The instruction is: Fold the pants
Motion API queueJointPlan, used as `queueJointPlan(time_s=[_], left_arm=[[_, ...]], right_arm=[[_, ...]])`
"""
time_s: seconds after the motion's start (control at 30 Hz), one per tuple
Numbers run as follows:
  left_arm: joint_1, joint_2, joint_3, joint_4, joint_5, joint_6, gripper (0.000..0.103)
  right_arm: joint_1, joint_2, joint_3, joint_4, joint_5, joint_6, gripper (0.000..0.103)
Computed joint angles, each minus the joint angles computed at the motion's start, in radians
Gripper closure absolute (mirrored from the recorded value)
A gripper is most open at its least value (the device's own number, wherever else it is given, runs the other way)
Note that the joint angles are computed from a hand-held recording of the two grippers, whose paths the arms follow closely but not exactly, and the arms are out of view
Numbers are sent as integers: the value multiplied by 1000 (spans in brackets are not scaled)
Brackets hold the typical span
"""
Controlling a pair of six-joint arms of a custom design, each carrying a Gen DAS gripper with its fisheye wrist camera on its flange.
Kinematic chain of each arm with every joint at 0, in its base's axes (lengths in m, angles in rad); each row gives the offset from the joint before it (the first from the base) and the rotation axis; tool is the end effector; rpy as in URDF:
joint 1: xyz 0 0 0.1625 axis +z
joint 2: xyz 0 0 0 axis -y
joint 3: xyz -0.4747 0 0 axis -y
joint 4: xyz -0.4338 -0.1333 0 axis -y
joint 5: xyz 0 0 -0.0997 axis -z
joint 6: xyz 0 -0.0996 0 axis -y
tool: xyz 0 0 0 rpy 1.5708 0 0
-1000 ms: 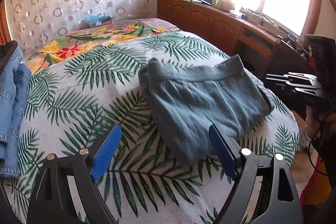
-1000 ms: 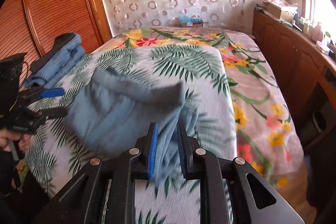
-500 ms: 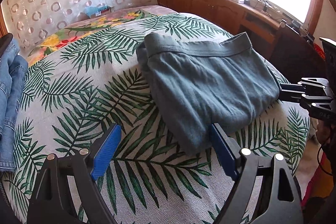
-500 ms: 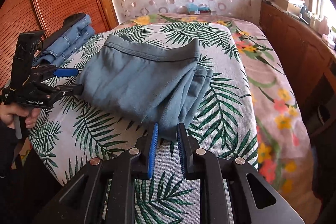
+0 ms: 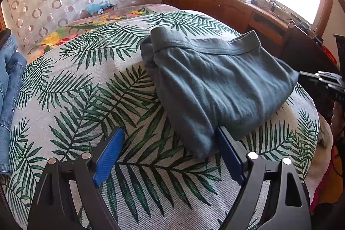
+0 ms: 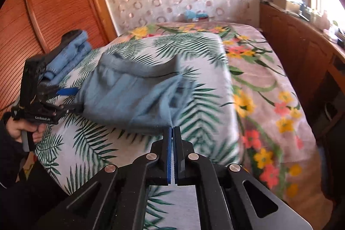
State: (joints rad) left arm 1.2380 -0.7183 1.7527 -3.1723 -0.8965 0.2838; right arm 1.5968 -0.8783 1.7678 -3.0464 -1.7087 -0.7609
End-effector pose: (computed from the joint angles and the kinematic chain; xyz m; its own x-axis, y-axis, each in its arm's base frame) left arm -0.0456 -0.7302 0.0900 -0.7368 0.1639 -0.6560 0.5019 0.7826 -0.3683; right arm 0.1381 -0.7106 0.1639 -0.7036 -0.5379 0.4644 -0.6998 0.6378 -0.3216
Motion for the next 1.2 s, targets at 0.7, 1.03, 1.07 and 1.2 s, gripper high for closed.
queueJointPlan(time_s=[0.7, 1.03, 1.07, 1.2], left_arm=[[-4, -7, -2, -28, -23, 11, 16], [4, 5, -108, 11, -74, 38, 25], [7, 9, -120, 20, -79, 42, 27], [19, 30, -176, 68, -100, 51, 44]], right_arm=[[24, -3, 6, -51, -36, -7, 98], [59, 133, -181, 5, -41, -2, 77], [61, 148, -205, 23, -41, 1, 77], [65, 192, -275, 75, -55, -3, 77]])
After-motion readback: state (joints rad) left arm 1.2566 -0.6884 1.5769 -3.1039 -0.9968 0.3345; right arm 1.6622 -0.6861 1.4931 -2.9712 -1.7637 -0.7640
